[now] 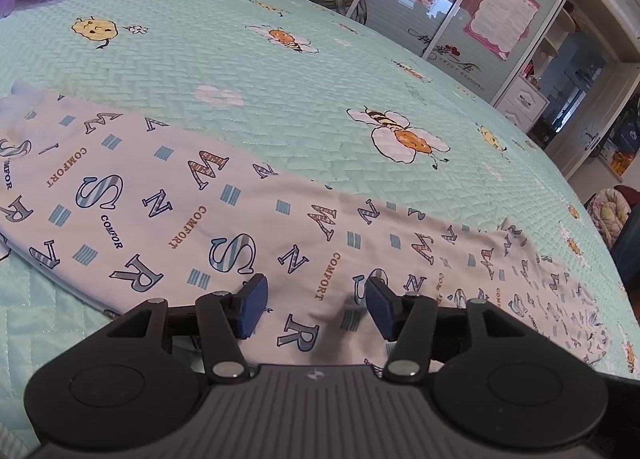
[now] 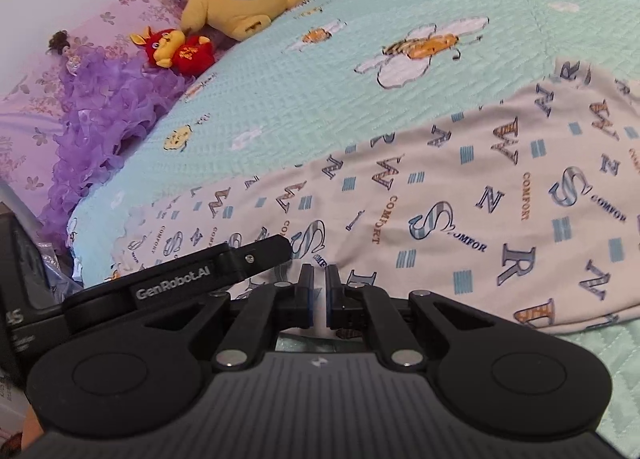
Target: Fold clothes
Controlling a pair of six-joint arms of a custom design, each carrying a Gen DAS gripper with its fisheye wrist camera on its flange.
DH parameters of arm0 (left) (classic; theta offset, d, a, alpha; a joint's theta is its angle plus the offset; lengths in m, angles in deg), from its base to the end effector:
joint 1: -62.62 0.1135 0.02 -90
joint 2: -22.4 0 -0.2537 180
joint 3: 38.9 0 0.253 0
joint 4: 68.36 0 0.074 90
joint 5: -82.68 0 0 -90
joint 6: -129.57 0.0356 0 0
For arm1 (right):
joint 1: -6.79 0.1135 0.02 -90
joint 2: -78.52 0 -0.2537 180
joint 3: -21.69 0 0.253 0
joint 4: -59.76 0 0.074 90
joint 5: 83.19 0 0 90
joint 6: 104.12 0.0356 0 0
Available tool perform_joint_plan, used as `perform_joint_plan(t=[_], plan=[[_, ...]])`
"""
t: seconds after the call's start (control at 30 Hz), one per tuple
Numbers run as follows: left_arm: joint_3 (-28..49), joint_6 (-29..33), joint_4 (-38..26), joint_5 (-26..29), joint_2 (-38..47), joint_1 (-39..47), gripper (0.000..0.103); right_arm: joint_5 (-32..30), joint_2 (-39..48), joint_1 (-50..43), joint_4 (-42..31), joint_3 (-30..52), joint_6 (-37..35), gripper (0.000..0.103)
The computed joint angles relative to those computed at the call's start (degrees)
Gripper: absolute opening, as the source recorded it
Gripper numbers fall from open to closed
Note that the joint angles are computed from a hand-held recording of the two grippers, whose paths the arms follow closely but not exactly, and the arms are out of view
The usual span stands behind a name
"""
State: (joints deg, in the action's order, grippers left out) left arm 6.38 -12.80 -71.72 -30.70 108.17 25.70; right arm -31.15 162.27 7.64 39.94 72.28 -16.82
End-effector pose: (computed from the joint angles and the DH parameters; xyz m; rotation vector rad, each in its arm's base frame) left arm 0.2248 -0.1513 0.1283 -0.5045 2.2272 -0.3461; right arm 0.2653 0.0258 0.1458 -0.3468 2.3646 0.8036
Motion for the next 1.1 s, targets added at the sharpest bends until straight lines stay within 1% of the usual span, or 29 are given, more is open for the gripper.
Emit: perform_joint_plan(t=[0.1,0.17,0.2,0.27,0.33,0.4,0.47,0.5,0.53,0.57,0.6,0.67,0.7,0.73,0.77,0.83,0.87,0.93,0.97,1.0,1.1], plan=[[-2.2,-1.4,3.0,1.3,-1.2,0.8,0.059,-0.8,-1.7,-2.1,-2.0,-1.2,-4.1,0.007],[-5.4,-3.2,7.1,2.8,-3.5,1.6,0.054,-3.0,-2.5,-4.9,-3.4,-2.2,-6.4,0.007],[-7.3,-4.0,9.5,3.6,-4.8,2.1,0.049,-4.2,-2.8,-6.7,-3.7,-2.7,-7.2,0.007],[-9.8,-3.5,13.8,3.8,-6.8,1.9,0.039,-6.7,-3.0,-10.7,-4.1,-3.2,-8.5,0.007],[-10.3,-2.0,16.0,4.6,-7.3,0.9,0.039,-8.6,-2.2,-14.8,-4.1,-2.9,-9.0,0.006],[-9.4,-0.3,17.1,7.1,-5.8,0.0,0.039,-9.8,-1.1,-18.2,-4.6,-1.9,-9.4,0.006],[-7.0,1.2,16.4,10.4,-2.9,-0.7,0.039,-10.7,0.0,-21.2,-5.5,-0.7,-10.1,0.006],[-5.7,2.0,15.9,12.1,-1.5,-1.1,0.044,-11.1,0.7,-22.7,-5.9,-0.1,-10.4,0.006],[-3.8,2.3,13.7,12.2,0.6,-1.4,0.045,-11.4,0.9,-24.1,-6.2,0.1,-11.4,0.006],[-1.6,2.4,10.9,11.8,2.9,-1.8,0.041,-11.5,1.6,-25.2,-6.6,0.4,-12.4,0.006],[-1.7,1.5,11.6,10.8,3.5,-2.1,0.038,-11.5,2.4,-26.4,-6.9,0.6,-13.5,0.006],[-1.5,-0.6,10.6,11.0,2.8,-1.7,0.038,-9.6,5.5,-28.0,-8.4,2.2,-15.4,0.006],[-1.1,-1.4,9.6,10.5,2.4,-1.8,0.037,-10.7,6.9,-29.7,-10.0,3.1,-16.7,0.006],[-0.5,-1.9,7.7,8.8,1.8,-2.6,0.036,-12.1,8.5,-31.6,-12.0,4.3,-18.3,0.006],[0.8,-2.2,4.8,6.2,1.2,-3.9,0.034,-13.4,10.1,-33.4,-14.1,5.5,-19.9,0.006],[3.5,-1.3,0.2,1.4,0.1,-6.7,0.032,-15.7,10.7,-36.8,-15.3,6.5,-22.2,0.006],[4.4,0.5,0.2,0.7,-0.2,-7.3,0.032,-17.0,11.5,-38.3,-15.5,7.6,-22.2,0.006],[7.9,3.6,0.7,0.9,1.6,-9.1,0.037,-18.2,13.7,-39.8,-14.3,10.4,-19.2,0.006],[10.3,4.9,0.8,1.7,3.4,-9.6,0.042,-18.0,14.5,-39.9,-12.2,11.5,-16.9,0.006],[13.3,5.7,0.4,2.7,5.9,-9.9,0.043,-17.3,15.2,-39.6,-9.9,12.5,-15.1,0.006],[22.4,6.9,-2.2,5.3,14.6,-10.3,0.043,-14.8,18.2,-37.8,-3.8,15.2,-13.2,0.006]])
